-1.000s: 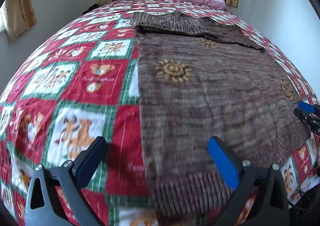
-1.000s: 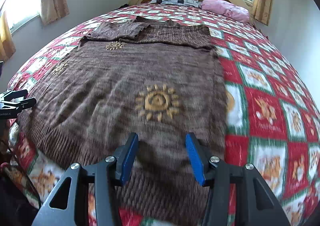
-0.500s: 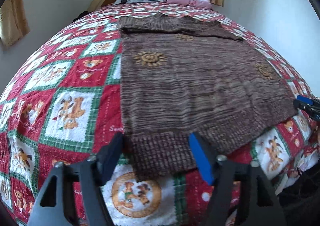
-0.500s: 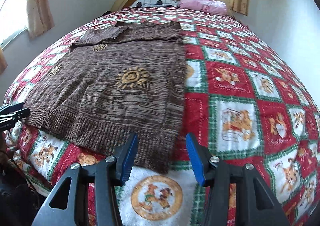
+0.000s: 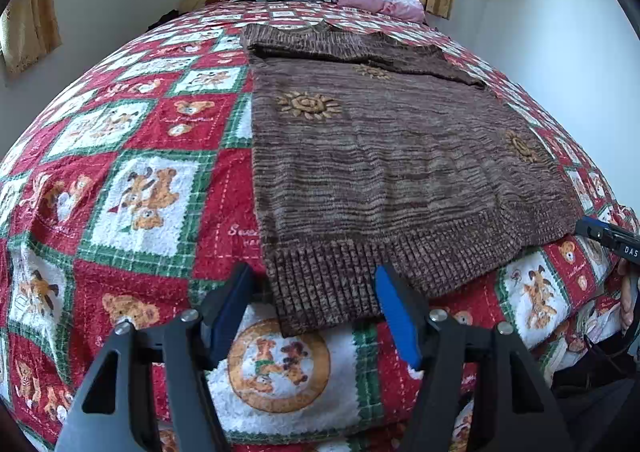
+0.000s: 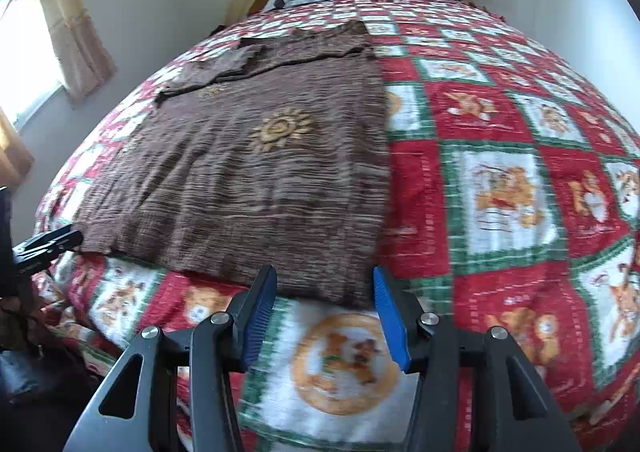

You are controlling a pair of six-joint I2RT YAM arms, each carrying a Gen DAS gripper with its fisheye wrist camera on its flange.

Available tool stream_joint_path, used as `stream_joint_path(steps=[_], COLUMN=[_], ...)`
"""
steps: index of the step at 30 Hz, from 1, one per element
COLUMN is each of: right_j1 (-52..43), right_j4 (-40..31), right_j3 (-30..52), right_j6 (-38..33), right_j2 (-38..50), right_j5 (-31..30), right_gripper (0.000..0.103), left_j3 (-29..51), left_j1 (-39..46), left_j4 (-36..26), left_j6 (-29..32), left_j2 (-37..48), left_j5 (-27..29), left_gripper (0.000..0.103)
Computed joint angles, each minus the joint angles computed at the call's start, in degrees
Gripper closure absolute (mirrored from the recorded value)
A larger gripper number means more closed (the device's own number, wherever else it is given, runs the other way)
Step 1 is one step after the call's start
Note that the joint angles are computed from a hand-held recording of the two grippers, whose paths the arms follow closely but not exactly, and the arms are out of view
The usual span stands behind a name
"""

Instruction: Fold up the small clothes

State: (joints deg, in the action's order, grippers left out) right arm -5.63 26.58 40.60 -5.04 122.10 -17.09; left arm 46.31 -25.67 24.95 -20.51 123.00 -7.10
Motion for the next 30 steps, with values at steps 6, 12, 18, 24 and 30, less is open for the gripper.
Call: stream_joint_path(steps=[6, 12, 18, 24, 30], right_j1=[1.87, -5.59, -7.4, -6.11, -5.76], right_j4=[4.48, 3.2, 8.06, 5.51, 4.91], right_j3=[-0.47, 0.99, -1.16, 1.79, 8.63], right_j6=[1.87, 6.03, 10.09, 12.73, 18.6], right_j2=[1.63, 2.02, -1.24, -4.37, -4.45], right_j5=[0.6, -16.41, -21.0, -18.67, -21.05], right_gripper=[0.07, 0.096, 0.096, 0.096, 0.097], left_j3=[-2.09, -5.74, -7.7, -1.22, 4.85], left_j1=[1.4, 10.6, 12.04, 12.51, 15.21], left_j4=[5.61, 15.84, 18.01, 12.0, 9.4], left_j6=[0.78, -3.95, -1.31, -0.49, -1.6], left_j2=[0.46, 0.58, -5.34, -7.28, -7.05], left_j5=[2.83, 23.13, 24.89, 26.77, 30.81], left_gripper=[0.059, 0.092, 0.092, 0.093, 0.094])
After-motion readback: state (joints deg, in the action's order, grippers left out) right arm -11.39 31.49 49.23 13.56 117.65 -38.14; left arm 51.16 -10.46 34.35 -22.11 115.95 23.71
